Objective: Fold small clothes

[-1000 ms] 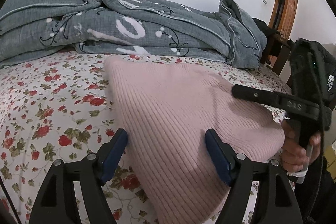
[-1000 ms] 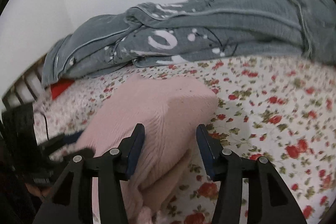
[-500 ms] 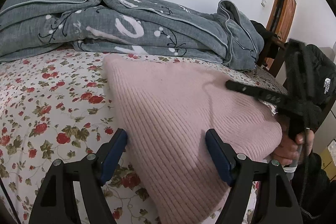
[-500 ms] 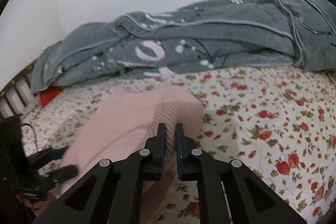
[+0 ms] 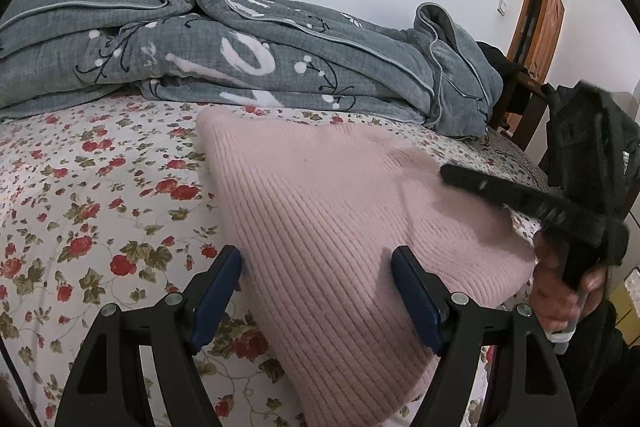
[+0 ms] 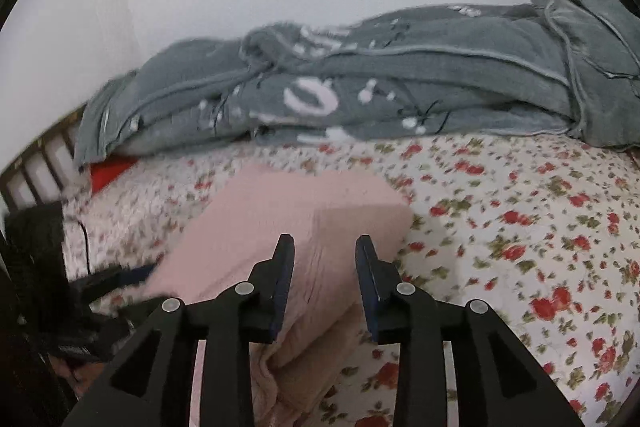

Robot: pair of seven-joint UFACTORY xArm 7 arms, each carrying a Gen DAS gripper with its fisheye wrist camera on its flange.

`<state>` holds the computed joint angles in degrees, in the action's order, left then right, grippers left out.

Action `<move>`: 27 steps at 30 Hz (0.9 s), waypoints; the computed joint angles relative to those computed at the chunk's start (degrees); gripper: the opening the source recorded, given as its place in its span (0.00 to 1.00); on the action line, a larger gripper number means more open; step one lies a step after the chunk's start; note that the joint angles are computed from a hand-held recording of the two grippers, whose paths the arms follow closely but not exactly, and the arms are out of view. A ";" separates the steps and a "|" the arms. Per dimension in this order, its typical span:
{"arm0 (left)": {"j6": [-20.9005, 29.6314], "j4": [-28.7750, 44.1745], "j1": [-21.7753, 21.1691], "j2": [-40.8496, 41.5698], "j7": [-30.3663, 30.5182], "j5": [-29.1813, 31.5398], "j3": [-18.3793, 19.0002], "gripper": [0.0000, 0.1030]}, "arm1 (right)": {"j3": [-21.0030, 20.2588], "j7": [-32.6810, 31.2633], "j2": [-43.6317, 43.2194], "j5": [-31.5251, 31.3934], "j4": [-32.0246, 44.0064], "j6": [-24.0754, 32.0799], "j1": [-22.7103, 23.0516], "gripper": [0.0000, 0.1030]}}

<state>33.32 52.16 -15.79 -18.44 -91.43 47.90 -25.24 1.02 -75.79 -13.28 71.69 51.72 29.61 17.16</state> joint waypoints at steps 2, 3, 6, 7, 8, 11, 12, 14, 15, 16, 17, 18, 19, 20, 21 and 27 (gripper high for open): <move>0.50 0.13 0.05 -0.13 -0.21 0.25 -0.22 0.74 | 1.63 0.90 0.71 -1.86 -0.63 -4.67 0.29 0.30; 0.81 0.24 0.07 -0.15 -0.37 0.40 -0.36 0.74 | 1.81 0.99 0.87 -2.22 -0.78 -6.07 0.57 0.30; 1.26 0.31 0.07 -0.34 -1.13 0.85 -0.62 0.74 | 1.48 1.79 1.14 -2.63 -0.93 -8.88 1.14 0.30; 1.13 0.19 0.08 -0.48 -1.39 0.97 -0.55 0.74 | 1.21 2.64 1.47 -3.14 -0.67 -8.81 1.11 0.31; 0.92 -0.03 0.14 -0.67 -1.72 1.14 -0.51 0.74 | 0.94 3.93 1.83 -4.03 -0.32 -8.22 0.92 0.30; -0.11 -0.57 0.19 -0.78 -1.80 0.25 0.11 0.76 | 0.38 4.94 1.53 -4.39 -0.21 -7.16 0.80 0.30; -0.23 -0.61 0.31 -0.81 -1.83 0.21 0.08 0.76 | 0.18 4.33 1.05 -3.89 -0.41 -6.87 0.95 0.30; 0.29 -0.38 0.46 -0.68 -1.74 0.24 -0.28 0.76 | -0.46 2.78 -0.29 -2.57 -0.94 -5.44 1.25 0.31; 0.59 -0.23 0.47 -0.56 -1.59 0.29 -0.39 0.76 | -0.63 2.49 -0.87 -2.24 -1.20 -4.80 1.33 0.31; 0.92 -0.04 0.44 -0.43 -1.47 0.34 -0.50 0.76 | -0.84 2.34 -1.36 -2.14 -1.41 -3.87 1.37 0.31; 1.17 0.07 0.38 -0.35 -1.43 0.38 -0.54 0.76 | -1.06 2.15 -2.06 -2.05 -1.86 -2.85 1.41 0.31; 1.33 0.13 0.31 -0.32 -1.39 0.41 -0.51 0.76 | -0.95 2.27 -2.42 -2.28 -2.12 -2.65 1.44 0.31; 1.47 0.19 0.23 -0.29 -1.34 0.40 -0.47 0.76 | -0.83 2.16 -3.00 -2.62 -2.69 -2.56 1.53 0.32; 1.60 0.21 0.13 -0.30 -1.27 0.37 -0.41 0.76 | -0.76 1.88 -3.46 -2.75 -3.17 -2.67 1.73 0.33; 1.81 0.34 0.07 -0.21 -1.24 0.36 -0.41 0.76 | -0.53 1.54 -3.97 -3.05 -3.80 -3.15 2.00 0.33; 3.55 0.65 -0.58 -0.34 -1.29 0.39 -0.45 0.76 | 0.90 4.16 -5.64 -8.57 -8.28 -11.67 3.91 0.36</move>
